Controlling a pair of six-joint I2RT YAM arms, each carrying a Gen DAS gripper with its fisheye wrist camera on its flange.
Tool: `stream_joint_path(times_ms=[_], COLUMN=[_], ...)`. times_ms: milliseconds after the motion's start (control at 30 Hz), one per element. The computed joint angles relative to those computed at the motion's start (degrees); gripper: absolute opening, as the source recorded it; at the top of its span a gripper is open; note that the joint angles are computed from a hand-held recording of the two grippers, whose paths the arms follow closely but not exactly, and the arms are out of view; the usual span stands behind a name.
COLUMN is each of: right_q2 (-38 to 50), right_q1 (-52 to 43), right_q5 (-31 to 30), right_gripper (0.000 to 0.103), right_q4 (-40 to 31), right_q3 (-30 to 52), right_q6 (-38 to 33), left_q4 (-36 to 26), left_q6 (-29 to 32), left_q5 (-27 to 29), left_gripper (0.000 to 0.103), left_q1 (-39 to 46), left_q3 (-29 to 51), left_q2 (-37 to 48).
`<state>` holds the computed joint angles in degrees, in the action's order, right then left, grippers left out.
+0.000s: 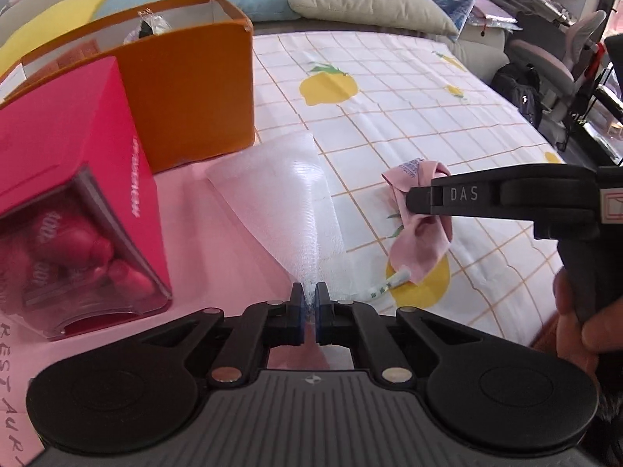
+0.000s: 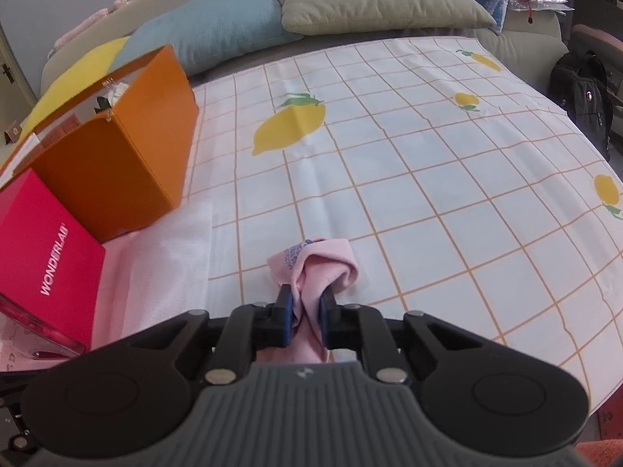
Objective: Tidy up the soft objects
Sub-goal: 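Grasp the white mesh sheet with the left tool while the right tool holds the cloth, then carry mesh sheet and pink cloth over the orange box and open both tools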
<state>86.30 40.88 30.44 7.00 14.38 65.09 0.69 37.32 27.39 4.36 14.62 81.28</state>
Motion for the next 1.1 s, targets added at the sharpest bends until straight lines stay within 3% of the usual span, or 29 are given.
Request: stream_joint_path(times_ms=[267, 533, 767, 900, 1100], right_q2=[-4.62, -9.19, -8.23, -8.28, -8.57], right_q1=[4.15, 16.56, 26.97, 30.63, 28.32], right_q5=[0.98, 7.45, 13.32, 17.31, 17.68], right_gripper=[0.009, 0.009, 0.009, 0.009, 0.009], right_q4=[-5.62, -23.55, -37.96, -40.95, -37.20], right_q3=[1.08, 8.05, 16.05, 19.14, 22.94], right_q6=[1.15, 9.93, 21.16, 22.27, 10.91], left_q4=[-20.73, -42.55, -61.32, -67.10, -68.46], left_q6=[13.83, 35.53, 53.38, 59.15, 58.83], left_q5=[9.02, 18.44, 23.84, 24.84, 25.90], left_gripper=[0.004, 0.004, 0.004, 0.004, 0.004], left_q1=[11.89, 24.53, 36.52, 40.41, 41.02], left_q3=[6.26, 12.73, 22.83, 28.67, 36.50], left_q2=[-6.50, -9.61, -4.95, -1.40, 2.33])
